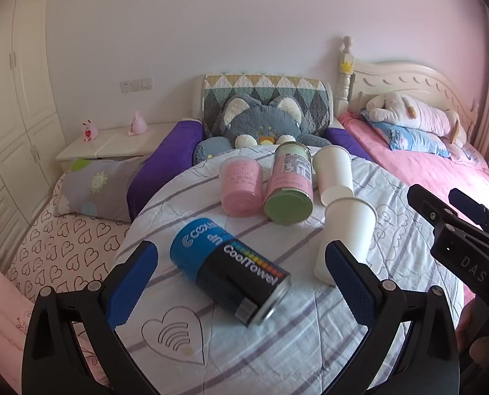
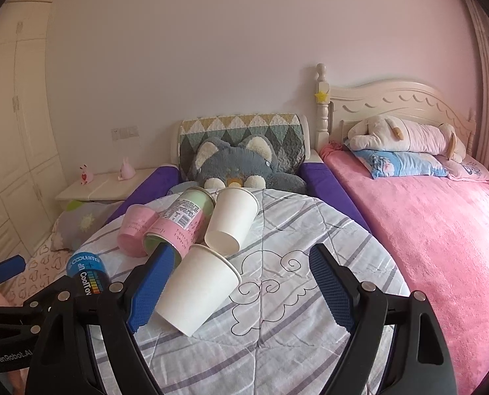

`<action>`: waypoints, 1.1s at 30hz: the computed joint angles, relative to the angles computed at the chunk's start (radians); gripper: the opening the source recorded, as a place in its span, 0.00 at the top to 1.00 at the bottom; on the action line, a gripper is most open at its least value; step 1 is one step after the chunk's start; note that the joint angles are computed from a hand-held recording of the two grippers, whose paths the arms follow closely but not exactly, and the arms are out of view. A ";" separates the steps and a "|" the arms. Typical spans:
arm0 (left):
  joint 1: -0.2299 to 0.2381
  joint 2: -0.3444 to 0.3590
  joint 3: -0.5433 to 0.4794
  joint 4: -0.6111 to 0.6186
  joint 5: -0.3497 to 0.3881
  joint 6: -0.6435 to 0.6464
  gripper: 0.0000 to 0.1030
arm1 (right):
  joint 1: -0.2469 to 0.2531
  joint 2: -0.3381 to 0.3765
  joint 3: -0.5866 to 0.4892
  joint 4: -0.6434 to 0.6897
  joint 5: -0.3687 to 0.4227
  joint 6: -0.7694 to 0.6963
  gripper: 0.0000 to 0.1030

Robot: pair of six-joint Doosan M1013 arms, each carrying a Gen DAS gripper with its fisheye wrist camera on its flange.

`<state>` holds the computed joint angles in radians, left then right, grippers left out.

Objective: Flip cup upright
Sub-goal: 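Move the right gripper toward the white paper cup lying on its side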

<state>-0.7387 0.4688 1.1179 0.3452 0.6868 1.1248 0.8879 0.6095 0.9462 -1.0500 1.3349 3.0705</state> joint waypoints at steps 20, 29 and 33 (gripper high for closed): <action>0.019 0.220 -0.361 -0.121 0.207 0.092 0.00 | -0.164 0.028 -0.062 0.316 -0.165 -0.085 0.17; 0.027 0.243 -0.386 -0.131 0.222 0.089 0.00 | -0.227 0.020 -0.013 0.537 -0.312 -0.064 0.17; 0.028 0.259 -0.409 -0.128 0.244 0.100 0.00 | -0.238 0.028 -0.017 0.597 -0.340 -0.088 0.17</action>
<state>-0.7106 0.7283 0.7084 0.2174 0.9312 1.2245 0.6498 0.6379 0.9289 -0.4530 0.9953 2.9825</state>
